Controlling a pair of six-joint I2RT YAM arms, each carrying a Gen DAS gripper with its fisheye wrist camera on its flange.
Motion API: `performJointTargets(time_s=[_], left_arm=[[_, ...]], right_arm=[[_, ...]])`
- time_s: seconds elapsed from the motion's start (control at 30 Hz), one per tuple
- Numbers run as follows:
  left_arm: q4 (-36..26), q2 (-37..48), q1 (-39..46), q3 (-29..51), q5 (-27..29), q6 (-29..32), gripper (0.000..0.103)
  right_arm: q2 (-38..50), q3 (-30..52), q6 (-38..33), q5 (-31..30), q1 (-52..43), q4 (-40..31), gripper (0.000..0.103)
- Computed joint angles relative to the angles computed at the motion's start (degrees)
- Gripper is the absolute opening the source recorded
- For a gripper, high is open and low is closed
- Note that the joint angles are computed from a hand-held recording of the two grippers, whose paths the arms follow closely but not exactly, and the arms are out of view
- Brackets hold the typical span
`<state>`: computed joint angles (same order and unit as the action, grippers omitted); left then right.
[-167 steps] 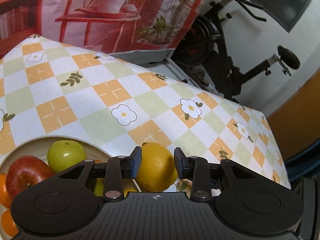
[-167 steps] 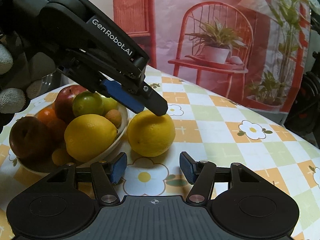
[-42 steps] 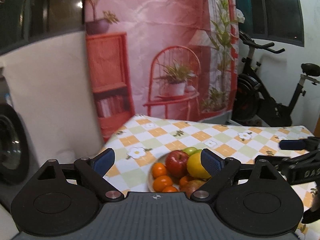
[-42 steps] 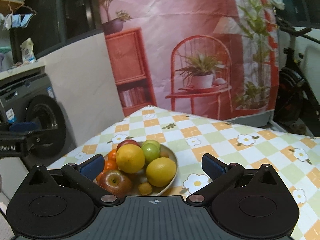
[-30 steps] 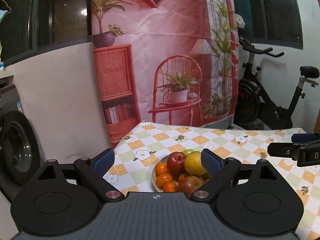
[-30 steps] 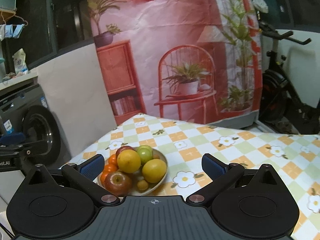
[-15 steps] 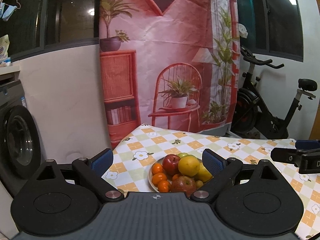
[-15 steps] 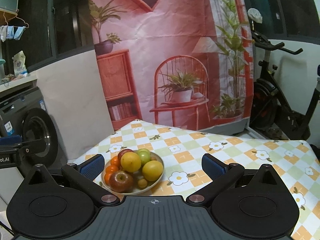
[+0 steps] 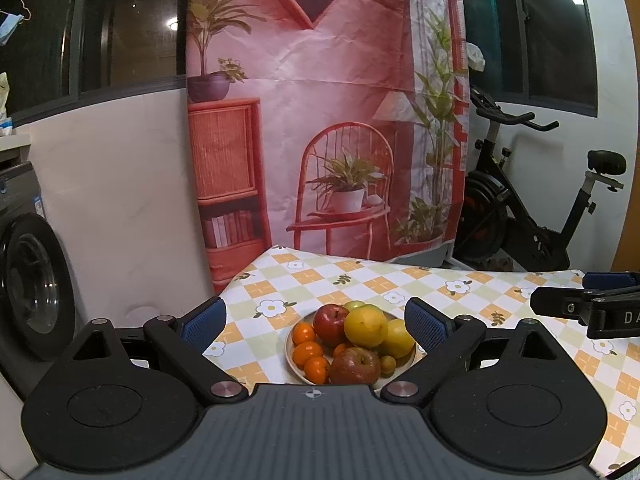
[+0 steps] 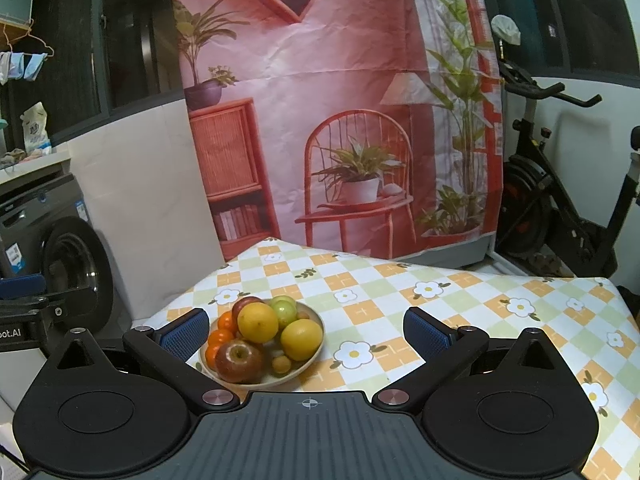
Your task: Organize fruits
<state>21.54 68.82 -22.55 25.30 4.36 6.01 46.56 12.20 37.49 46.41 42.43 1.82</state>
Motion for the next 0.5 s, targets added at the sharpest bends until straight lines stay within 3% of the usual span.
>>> performJointTargets(time_s=[0.5], left_arm=[[0.48,0.06,-0.31,-0.51,0.03,-0.18,0.097]], right_arm=[[-0.42,-0.08,-0.31,-0.37,-0.36,-0.26,0.103]])
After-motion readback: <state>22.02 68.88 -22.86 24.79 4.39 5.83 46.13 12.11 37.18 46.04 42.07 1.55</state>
